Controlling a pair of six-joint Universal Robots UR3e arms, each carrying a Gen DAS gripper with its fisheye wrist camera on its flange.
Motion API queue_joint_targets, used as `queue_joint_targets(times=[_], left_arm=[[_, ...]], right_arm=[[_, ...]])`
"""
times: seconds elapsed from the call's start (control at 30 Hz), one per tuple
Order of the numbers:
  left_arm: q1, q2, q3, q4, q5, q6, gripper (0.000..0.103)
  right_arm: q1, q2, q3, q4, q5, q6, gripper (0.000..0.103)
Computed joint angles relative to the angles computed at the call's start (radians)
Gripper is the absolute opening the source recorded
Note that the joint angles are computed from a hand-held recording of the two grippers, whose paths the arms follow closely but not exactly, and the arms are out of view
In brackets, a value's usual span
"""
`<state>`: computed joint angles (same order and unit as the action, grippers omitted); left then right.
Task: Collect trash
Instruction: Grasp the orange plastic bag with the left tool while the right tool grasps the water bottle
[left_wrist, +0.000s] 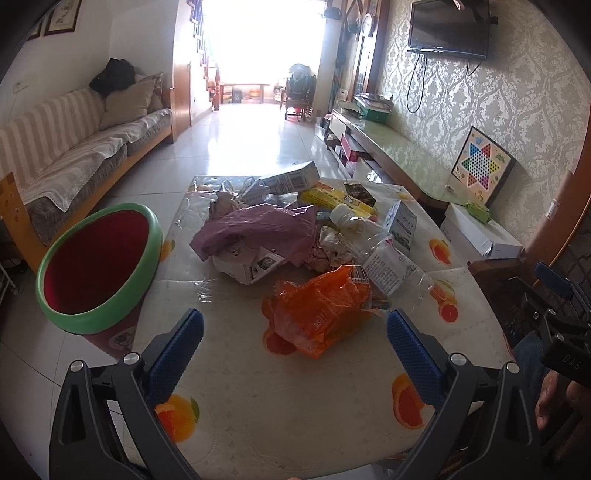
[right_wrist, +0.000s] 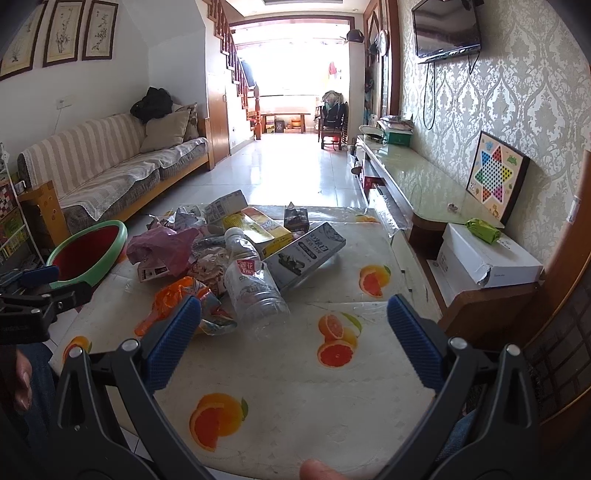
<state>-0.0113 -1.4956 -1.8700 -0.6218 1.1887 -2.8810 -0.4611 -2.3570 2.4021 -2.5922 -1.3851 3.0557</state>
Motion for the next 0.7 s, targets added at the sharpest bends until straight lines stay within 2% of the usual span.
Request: queue_joint_targets(times=[0.27,0.33,0.6,0.7], left_arm=[[-0.2,-0.37,0.318,-0.107,0.177,-0.01,0.095],[-0.225,-0.441,0.392,-0.145,0.198,-0.02,0.095],[-0.242,-0.604,0.567,-0.23,0.176,-0.164,0.095],[-0.253,-0.639,0.59,-0.227,0.189,-0.188,0.095]], right_arm=[[-0.153,-0.094,0.026,0.117,0.106,-0.019,0.1],[-0.169,-0.106,0.033,0.128,0.117,-0.023,0.1],[-0.198,-0.102,0.047,0.139,0.148,-0.025,0.1],[-0.198,-0.08,0.049,0.128,0.148,-0.019,0.1]])
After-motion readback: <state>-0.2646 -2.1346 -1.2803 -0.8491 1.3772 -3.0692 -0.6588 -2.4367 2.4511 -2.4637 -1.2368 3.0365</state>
